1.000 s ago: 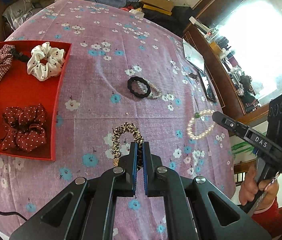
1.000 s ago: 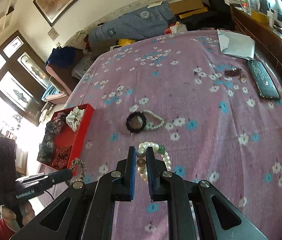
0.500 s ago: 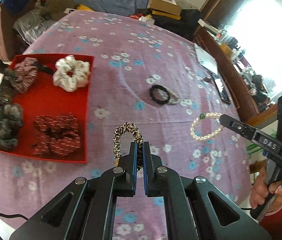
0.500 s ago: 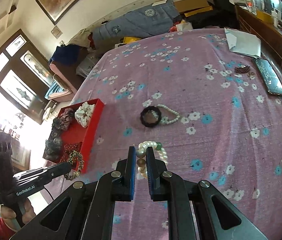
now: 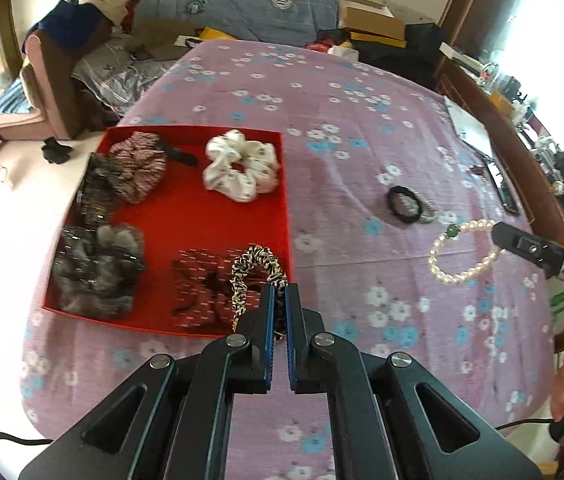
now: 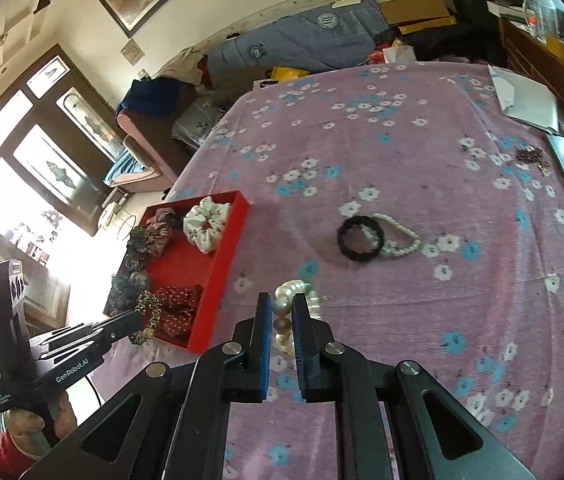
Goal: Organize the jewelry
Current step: 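Carry the hair tie and pearl bracelet into the red tray and open both tools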
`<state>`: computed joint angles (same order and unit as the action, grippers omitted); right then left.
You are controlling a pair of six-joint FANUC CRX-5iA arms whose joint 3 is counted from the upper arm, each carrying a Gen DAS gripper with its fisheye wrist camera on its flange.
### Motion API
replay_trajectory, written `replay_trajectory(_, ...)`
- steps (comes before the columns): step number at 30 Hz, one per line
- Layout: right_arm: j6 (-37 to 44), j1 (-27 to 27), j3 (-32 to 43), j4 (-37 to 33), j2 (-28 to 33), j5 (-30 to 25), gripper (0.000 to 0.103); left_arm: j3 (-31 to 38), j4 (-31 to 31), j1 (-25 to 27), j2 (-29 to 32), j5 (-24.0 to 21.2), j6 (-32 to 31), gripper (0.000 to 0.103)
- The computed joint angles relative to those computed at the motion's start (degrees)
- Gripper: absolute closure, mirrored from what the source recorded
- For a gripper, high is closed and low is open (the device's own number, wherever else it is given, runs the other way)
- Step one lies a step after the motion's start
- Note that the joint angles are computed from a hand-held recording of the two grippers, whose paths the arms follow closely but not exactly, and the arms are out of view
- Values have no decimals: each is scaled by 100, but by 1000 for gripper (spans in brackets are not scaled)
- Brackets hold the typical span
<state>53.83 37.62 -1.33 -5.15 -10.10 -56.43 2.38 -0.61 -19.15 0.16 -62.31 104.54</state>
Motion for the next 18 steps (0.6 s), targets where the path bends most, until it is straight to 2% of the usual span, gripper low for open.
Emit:
replay_trajectory(9, -108, 230, 254, 139, 249, -45, 92, 175, -438, 43, 84, -288, -35, 98)
replay_trajectory(18, -221, 395, 502, 279, 479, -219, 92, 68, -248, 247, 133, -235, -297, 98)
